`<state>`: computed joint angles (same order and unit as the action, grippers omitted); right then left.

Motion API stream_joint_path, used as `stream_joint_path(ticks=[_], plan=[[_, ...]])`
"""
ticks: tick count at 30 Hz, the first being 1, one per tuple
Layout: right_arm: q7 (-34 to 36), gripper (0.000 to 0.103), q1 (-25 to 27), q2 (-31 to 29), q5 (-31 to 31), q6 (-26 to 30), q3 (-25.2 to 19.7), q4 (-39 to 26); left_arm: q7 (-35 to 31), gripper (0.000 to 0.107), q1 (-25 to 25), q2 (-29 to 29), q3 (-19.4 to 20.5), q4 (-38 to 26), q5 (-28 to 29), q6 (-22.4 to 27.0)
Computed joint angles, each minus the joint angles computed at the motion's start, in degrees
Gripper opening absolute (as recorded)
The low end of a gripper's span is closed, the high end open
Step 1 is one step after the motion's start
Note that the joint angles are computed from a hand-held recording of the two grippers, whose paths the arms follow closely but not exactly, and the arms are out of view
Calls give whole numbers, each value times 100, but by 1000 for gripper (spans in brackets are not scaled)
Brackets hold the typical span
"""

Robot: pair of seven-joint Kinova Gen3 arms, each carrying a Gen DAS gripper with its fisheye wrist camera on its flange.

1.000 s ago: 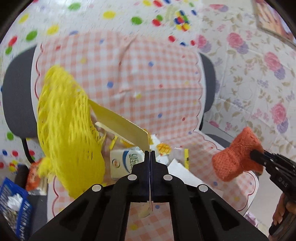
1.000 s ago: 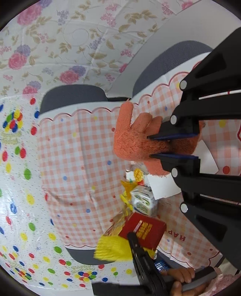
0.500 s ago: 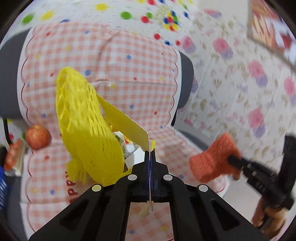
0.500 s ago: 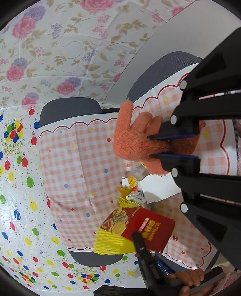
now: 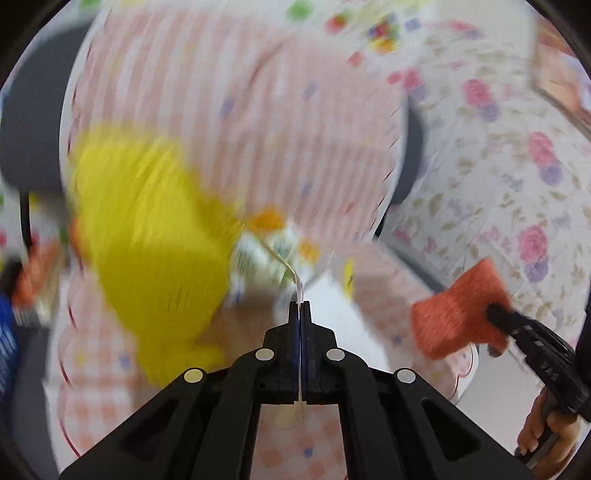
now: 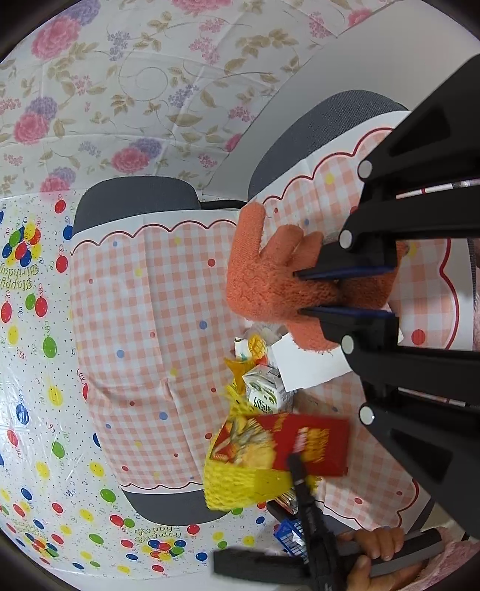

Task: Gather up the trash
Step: 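Grasp the red snack packet with the left gripper while right holds glove, then carry glove and packet to the bin and release both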

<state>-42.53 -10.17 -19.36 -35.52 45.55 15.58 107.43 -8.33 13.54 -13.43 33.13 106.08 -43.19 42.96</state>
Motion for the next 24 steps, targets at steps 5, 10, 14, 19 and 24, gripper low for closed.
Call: stream_joint_path(ticks=[5,10,14,19,24], plan=[[-14,13,21,5,-36,-51,93,-6,256,0,796,-551,-846,226,-920,-1070],[27,13,40,21,-103,-42,154,22,-734,0,949,-99,-800,-176,-222,-462],[-51,13,120,16,-48,-23,116,-27,-1461,0,236,315,-48,-562,462,191],[-17,13,124,-77,-40,-37,226,-16,-1412,1,319,261,-355,-476,727,-178],[-21,13,113,-110,-87,-62,376,-54,-1028,1,1136,457,-878,-800,5,-208]])
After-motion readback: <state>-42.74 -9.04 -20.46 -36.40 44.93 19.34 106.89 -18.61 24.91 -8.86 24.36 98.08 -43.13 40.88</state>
